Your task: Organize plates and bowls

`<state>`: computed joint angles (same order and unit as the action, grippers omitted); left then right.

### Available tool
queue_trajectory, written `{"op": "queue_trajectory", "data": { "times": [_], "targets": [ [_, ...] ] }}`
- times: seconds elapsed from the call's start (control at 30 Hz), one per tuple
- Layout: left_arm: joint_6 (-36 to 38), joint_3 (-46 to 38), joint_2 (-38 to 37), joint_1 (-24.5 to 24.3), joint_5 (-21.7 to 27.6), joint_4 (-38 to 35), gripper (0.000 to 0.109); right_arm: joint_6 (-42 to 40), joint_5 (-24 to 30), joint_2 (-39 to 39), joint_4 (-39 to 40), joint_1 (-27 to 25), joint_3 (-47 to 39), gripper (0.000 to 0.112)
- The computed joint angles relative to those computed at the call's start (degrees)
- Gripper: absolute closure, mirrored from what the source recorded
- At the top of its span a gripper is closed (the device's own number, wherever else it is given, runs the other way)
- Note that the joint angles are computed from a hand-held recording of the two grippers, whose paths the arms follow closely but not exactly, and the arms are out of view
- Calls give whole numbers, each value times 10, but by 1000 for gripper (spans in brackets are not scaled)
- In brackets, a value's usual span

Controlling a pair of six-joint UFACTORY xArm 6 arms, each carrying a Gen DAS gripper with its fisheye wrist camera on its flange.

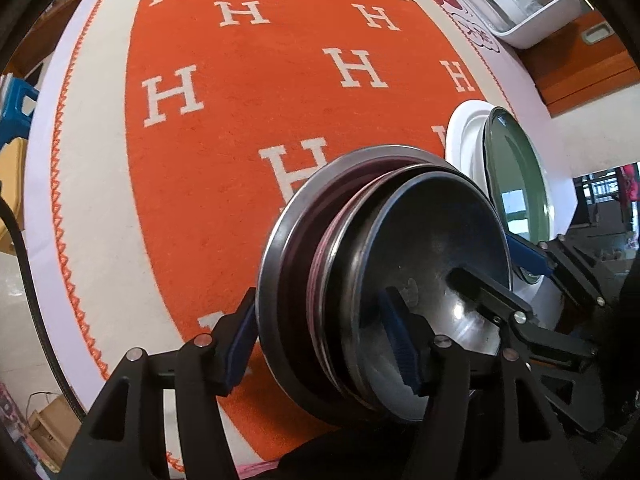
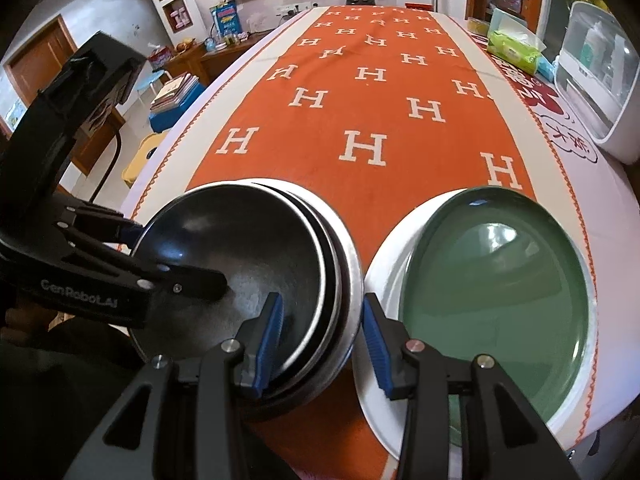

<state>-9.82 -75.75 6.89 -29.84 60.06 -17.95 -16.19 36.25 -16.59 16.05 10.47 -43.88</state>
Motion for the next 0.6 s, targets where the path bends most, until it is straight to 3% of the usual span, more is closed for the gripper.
{"op": "queue_trajectory", "data": {
  "times": [0.27, 0.6],
  "targets": [
    [45, 7, -1, 17, 8, -53, 57, 20, -19, -4, 17, -1, 12, 76],
    [44, -14, 14, 17, 31, -57, 57, 30, -17, -15, 32, -3, 19, 78]
  ]
}}
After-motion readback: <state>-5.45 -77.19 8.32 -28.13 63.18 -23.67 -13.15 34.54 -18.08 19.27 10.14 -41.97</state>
